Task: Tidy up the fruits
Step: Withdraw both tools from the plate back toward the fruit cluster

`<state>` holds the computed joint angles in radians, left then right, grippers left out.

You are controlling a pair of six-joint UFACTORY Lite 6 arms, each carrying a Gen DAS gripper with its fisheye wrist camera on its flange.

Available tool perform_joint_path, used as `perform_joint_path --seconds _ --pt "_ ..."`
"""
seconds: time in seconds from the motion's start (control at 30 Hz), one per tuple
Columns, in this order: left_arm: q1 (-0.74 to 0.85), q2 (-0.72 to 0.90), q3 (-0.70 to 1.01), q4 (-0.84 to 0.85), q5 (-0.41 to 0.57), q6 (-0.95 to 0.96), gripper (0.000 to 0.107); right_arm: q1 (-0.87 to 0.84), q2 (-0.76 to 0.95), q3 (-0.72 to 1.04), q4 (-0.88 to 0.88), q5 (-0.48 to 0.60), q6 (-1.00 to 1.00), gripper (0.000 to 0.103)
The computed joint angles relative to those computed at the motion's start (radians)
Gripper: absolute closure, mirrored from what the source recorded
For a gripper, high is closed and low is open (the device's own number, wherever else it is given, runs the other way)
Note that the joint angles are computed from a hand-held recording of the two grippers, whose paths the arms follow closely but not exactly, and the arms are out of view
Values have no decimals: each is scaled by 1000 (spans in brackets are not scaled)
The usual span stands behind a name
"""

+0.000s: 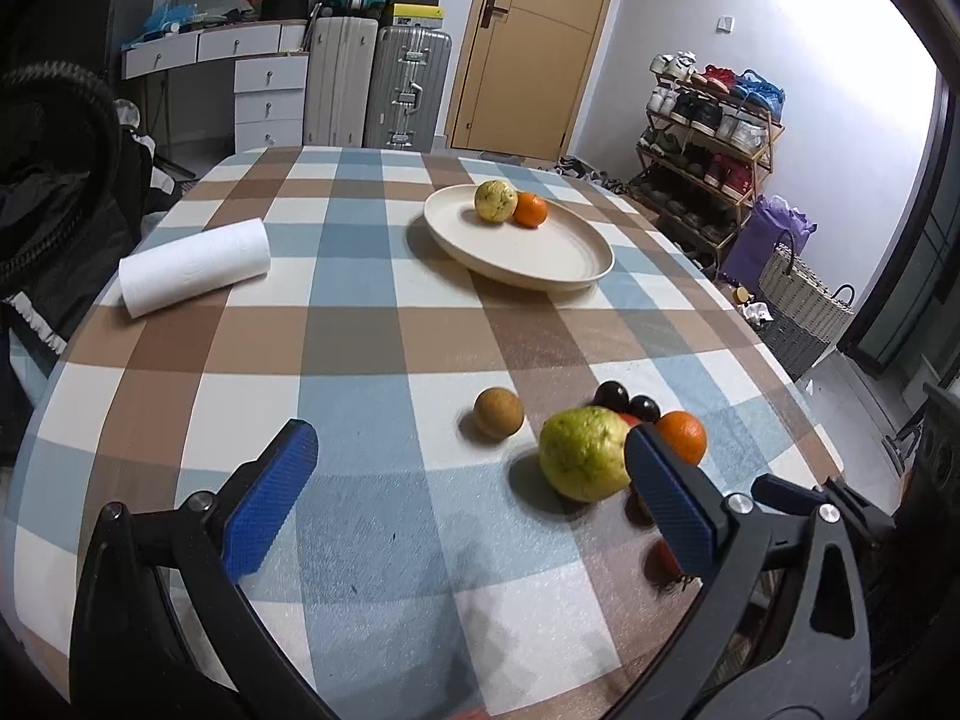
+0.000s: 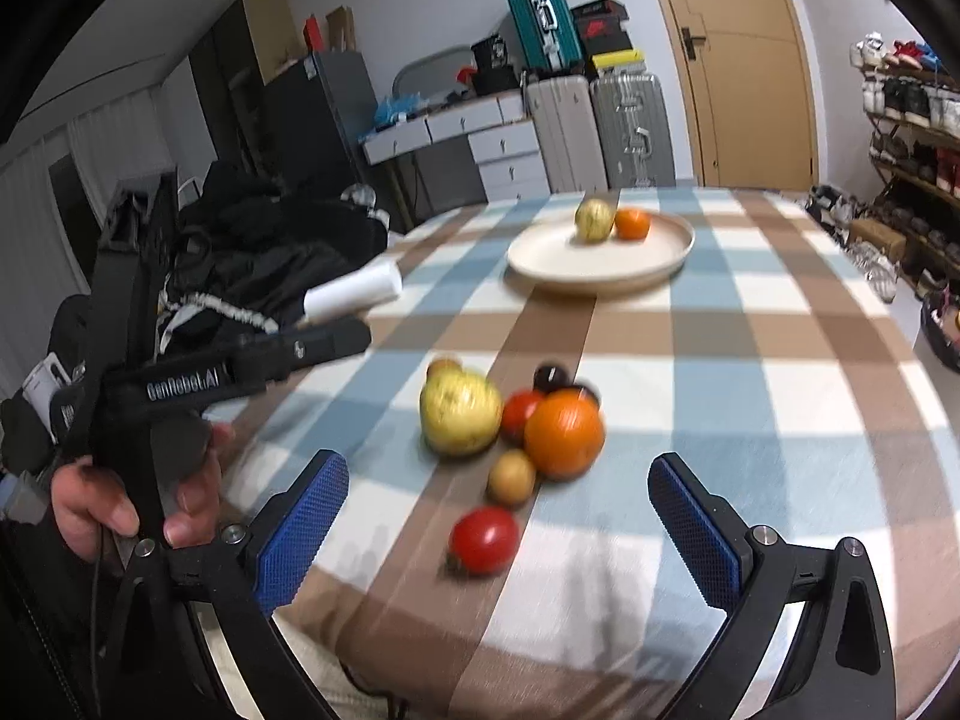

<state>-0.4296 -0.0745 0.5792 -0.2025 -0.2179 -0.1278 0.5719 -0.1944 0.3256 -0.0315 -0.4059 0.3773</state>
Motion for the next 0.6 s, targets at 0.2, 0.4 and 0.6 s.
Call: perform_joint_path --seconds 0.2,0.4,0.6 --pt "31 22 3 79 3 -75 5 75 90 -8 131 -68 -103 3" --pt "57 57 23 155 2 -140 5 80 168 9 113 -113 -98 16" --pt "63 95 46 167 1 -144 5 67 204 19 59 -126 -62 25"
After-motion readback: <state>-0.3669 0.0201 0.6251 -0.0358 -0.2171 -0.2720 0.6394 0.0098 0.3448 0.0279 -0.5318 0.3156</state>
